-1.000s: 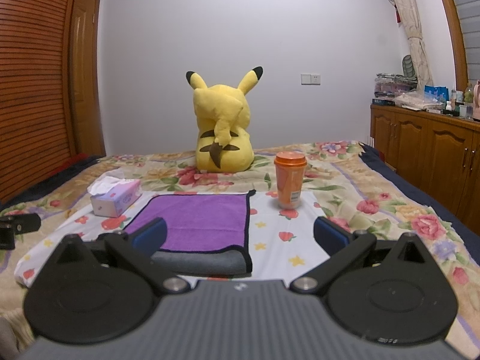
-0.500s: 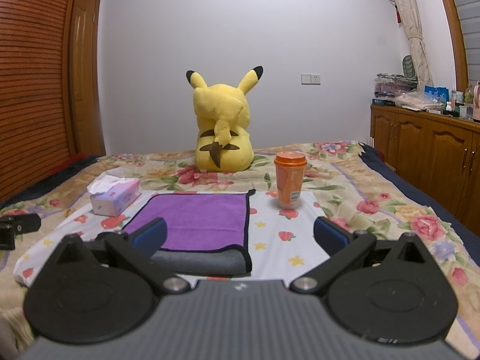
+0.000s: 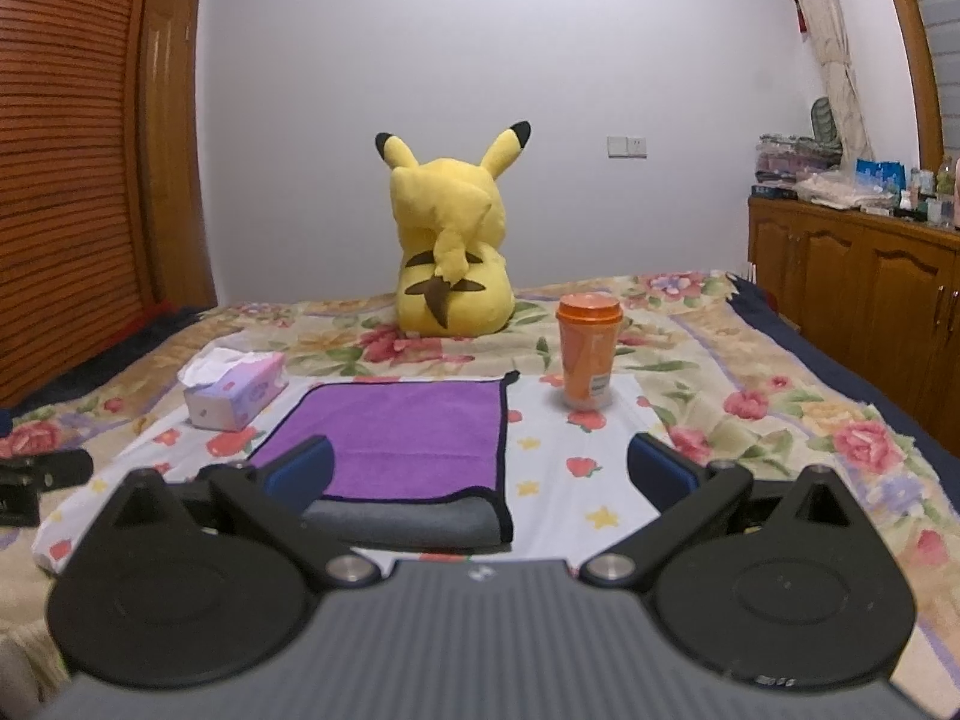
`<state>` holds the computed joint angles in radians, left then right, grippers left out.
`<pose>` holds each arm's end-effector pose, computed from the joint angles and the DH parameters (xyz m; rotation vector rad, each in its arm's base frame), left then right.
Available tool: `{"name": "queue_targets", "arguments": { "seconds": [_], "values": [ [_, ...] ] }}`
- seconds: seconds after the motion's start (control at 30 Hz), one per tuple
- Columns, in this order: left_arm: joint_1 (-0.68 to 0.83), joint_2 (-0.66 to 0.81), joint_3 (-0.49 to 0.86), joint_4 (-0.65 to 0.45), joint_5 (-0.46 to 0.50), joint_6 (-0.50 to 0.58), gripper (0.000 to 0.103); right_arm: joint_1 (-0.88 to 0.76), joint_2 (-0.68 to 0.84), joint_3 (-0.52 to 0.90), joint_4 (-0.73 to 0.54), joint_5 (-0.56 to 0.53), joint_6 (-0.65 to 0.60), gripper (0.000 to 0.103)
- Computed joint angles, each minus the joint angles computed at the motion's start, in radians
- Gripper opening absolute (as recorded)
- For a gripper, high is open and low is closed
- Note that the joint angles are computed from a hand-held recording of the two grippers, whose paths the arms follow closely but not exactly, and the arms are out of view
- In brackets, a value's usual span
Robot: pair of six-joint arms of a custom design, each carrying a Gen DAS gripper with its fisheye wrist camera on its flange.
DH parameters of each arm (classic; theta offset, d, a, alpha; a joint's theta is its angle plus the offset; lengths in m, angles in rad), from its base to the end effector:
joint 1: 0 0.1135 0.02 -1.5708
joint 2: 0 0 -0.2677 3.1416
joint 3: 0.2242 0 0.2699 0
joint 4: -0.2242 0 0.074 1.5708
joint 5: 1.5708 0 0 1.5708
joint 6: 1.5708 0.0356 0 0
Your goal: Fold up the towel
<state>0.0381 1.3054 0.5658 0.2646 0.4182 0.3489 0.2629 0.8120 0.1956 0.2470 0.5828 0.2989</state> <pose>0.2797 -0.0038 0.1901 0.5626 1.9261 -0.1809 0.1808 0.0284 0.1671 0.4118 1.8354 -0.1810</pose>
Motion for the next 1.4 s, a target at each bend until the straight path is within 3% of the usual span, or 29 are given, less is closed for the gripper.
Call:
{"name": "queue_targets", "arguments": {
  "seconds": [0.5,1.4],
  "values": [
    [-0.045,0.117,0.105,-0.049,-0.059,0.032,0.099,-0.053,0.152,0.054,0.073,-0.061,-0.010,0.103],
    [-0.075,0.377,0.368,-0.103,-0.062,0.043,0.099,-0.180,0.496,0.214,0.154,-0.182,-0.105,0.103]
  ]
}}
